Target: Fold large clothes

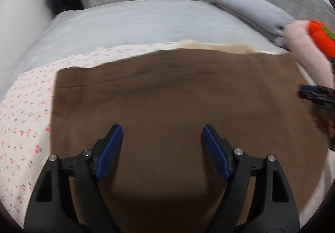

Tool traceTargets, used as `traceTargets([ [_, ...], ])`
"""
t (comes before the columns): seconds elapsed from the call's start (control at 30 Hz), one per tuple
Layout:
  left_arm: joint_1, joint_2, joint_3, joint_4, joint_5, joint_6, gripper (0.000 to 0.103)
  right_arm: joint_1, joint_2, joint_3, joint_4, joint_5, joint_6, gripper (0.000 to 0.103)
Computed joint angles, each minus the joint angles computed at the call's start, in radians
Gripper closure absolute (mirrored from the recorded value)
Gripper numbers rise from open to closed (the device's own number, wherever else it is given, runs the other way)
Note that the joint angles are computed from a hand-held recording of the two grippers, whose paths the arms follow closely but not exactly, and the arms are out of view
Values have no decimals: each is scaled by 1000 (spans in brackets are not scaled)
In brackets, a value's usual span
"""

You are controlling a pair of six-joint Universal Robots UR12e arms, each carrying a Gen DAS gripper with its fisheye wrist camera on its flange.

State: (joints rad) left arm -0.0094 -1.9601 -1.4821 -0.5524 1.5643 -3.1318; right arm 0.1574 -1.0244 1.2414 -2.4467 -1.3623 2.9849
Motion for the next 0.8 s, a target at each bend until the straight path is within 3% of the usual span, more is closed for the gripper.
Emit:
traceTargets([
  [0.03,2,-10,-1,22,54,-11,23,-4,6,-4,-6,1,16,47],
  [0.1,11,-18,-21,78,177,-51,13,-30,11,9,-40,39,88,47],
  [0.17,50,-2,-43,68,150,-195,12,-61,7,30,-83,106,161,50],
  [0.23,79,14,-60,52,120,-301,12,-81,-4,47,-112,89,248,50],
  [0.33,101,49,-89,49,82,-352,13,-100,-30,80,-142,77,321,51],
  [0.47,79,92,-122,116,38,-286,13,-65,-75,115,-155,-11,184,48],
  [0.67,1,129,-142,95,-68,-158,12,1,-140,195,-166,14,33,43],
  [0.73,-21,132,-160,92,-56,-108,12,15,-156,229,-177,15,-28,37],
  [0.8,-40,133,-176,72,0,-72,12,29,-164,263,-174,-42,-89,34],
])
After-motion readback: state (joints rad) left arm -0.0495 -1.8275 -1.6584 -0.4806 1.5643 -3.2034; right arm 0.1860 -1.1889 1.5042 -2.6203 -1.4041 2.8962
